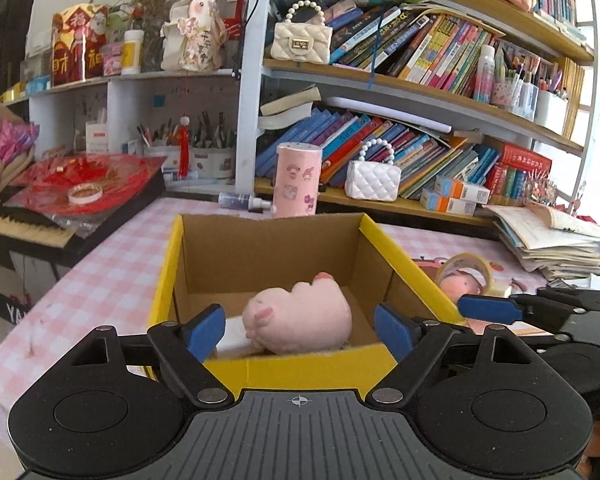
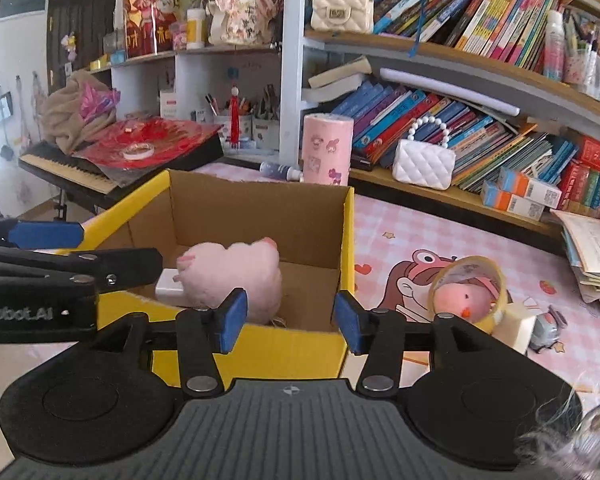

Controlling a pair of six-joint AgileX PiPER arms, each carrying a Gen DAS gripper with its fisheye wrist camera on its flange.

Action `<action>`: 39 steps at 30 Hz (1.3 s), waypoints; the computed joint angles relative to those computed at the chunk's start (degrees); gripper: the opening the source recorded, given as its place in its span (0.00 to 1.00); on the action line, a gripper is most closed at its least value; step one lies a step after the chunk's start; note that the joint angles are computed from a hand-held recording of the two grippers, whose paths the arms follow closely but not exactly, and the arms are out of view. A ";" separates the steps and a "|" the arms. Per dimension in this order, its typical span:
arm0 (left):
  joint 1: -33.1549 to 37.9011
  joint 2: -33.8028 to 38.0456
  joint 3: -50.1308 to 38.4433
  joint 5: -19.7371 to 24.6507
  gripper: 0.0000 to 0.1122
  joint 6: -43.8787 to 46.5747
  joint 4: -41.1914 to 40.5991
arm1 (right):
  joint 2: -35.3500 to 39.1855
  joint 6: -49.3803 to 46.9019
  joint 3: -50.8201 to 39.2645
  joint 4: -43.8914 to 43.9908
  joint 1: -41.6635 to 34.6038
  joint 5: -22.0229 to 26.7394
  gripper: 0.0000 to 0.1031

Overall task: Organize objects
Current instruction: 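Open both grippers to drop the pig and stapler into the box, then move both grippers back toward the small white-red box on the mat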

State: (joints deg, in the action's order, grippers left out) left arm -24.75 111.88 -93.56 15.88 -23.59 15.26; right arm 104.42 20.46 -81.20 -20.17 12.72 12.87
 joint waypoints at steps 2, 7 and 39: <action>-0.36 -0.87 1.10 0.52 0.75 0.46 -0.46 | -2.43 -1.41 2.76 1.49 0.04 -0.27 0.47; -1.27 -3.19 4.65 0.71 0.75 2.95 -2.73 | -8.54 1.76 10.72 -2.11 0.21 -1.00 0.48; -9.82 3.43 -2.23 11.71 0.75 24.13 -20.81 | -16.62 22.81 24.16 -14.60 -7.36 7.69 0.56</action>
